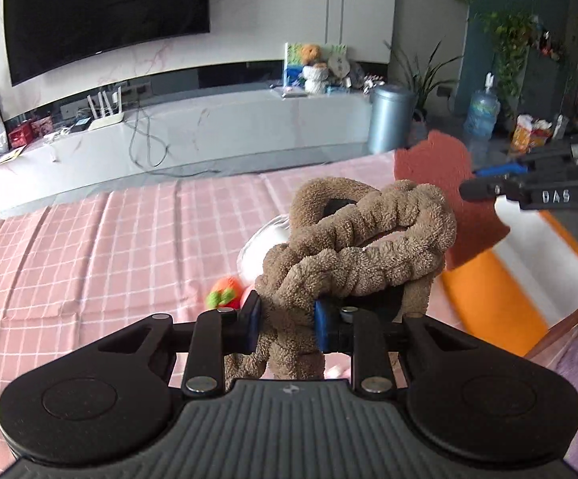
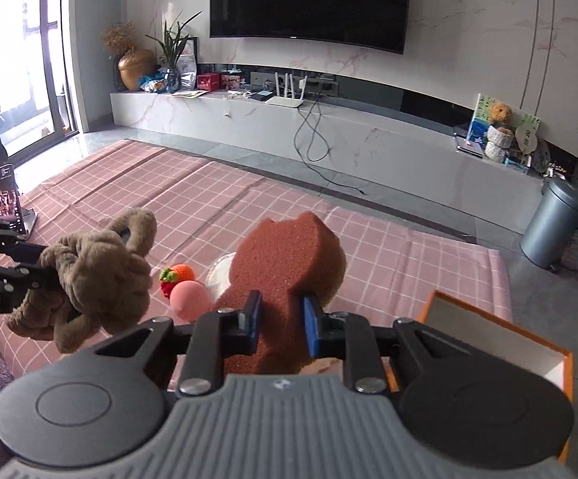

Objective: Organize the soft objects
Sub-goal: 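Carry the headband and red sponge over the orange box with both tools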

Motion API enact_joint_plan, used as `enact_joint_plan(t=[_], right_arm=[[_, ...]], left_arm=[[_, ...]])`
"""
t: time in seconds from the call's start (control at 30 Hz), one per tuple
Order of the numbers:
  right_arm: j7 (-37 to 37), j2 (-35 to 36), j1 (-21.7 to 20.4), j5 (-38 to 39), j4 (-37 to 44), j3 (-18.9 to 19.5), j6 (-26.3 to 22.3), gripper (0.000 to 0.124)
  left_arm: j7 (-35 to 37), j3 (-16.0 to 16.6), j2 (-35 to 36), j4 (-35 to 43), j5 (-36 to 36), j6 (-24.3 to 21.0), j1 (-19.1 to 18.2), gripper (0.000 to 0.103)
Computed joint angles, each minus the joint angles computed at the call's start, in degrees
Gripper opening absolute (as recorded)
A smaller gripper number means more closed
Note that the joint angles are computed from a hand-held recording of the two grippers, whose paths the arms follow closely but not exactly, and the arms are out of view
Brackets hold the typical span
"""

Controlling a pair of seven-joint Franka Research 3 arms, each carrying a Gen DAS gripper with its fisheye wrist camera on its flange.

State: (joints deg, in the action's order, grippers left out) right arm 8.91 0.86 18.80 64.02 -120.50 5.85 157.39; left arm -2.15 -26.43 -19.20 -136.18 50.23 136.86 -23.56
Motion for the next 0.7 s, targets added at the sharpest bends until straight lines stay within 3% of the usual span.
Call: enact_joint_plan(t=[0.23,0.43,0.53,0.7], right_arm=[[-2.24,-5.43,-3.22,-0.87,-4.58,-3.92,1.86,0.021],[-0.21,-6.49,-6.71,-5.63,-6.15,-7.16,2.98,0.021],[0.78,-5.77,-8.47,-9.05,-6.05,-8.12,3.08,0.021],[2.44,-3.13,-10.52,-13.60,-5.61,-8.19,4.35,0.021]], left_arm=[[-3.47,-0.43,11.36,12.33,10.18,4.18,0.60,0.029],[-13.66,4.64,25.61,25.68,18.17,16.00,-2.02,0.029],[-12.85,6.75,32.23,32.54,16.90,19.42,-3.70,0.029],[-0.89,7.25,42.85,43.63,5.78,16.76,-5.77,0.030]])
